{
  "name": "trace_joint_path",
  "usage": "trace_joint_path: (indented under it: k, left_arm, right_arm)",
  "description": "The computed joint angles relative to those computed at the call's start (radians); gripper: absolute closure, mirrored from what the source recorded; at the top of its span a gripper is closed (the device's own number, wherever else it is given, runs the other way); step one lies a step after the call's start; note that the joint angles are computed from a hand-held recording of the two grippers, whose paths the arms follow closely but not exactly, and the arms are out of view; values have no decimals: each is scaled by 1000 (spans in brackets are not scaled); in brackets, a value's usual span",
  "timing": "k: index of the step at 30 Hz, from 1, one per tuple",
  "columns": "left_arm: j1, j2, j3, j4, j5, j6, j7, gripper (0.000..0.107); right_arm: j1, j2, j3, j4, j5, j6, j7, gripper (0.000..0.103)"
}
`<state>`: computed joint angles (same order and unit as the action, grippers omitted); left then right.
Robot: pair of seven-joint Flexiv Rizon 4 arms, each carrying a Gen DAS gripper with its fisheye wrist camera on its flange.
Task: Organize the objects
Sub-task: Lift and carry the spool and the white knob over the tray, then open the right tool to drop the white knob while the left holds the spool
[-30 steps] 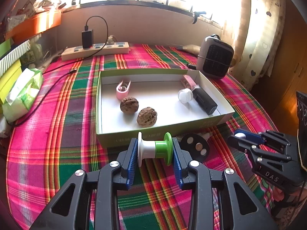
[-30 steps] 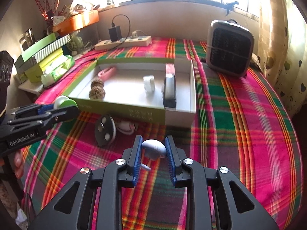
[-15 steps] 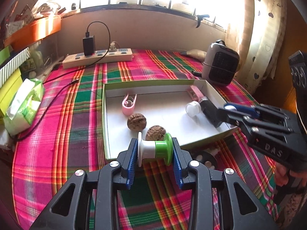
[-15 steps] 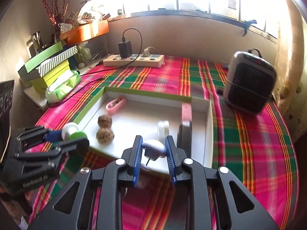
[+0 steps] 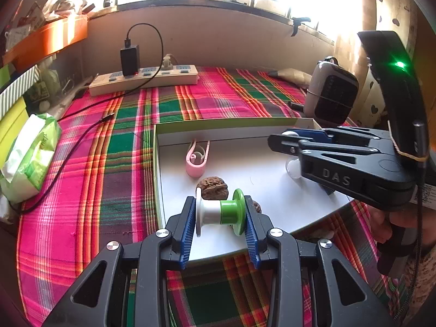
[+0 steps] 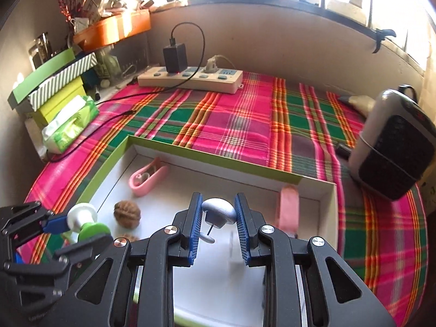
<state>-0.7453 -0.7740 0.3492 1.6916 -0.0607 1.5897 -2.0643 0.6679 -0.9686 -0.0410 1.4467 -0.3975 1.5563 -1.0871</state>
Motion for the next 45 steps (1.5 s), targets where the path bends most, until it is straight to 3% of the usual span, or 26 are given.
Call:
trace_joint_path:
  k: [24, 30, 35, 45]
  left_arm:
    - [13, -9, -6, 2, -17, 11, 13, 75]
    - [19, -9, -12, 1, -20, 11, 19, 75]
    - [18, -9, -11, 1, -23, 11, 19, 75]
    - [32, -13, -31, -2, -30, 19, 30, 75]
  right_arm:
    - [-9, -89, 42, -186, -32, -221, -50, 77]
    - [5, -86, 18, -179, -45, -215, -32, 77]
    - [5, -82, 19, -169, -46, -198, -24, 54]
    - [62, -9, -96, -38, -47, -67, 116, 54]
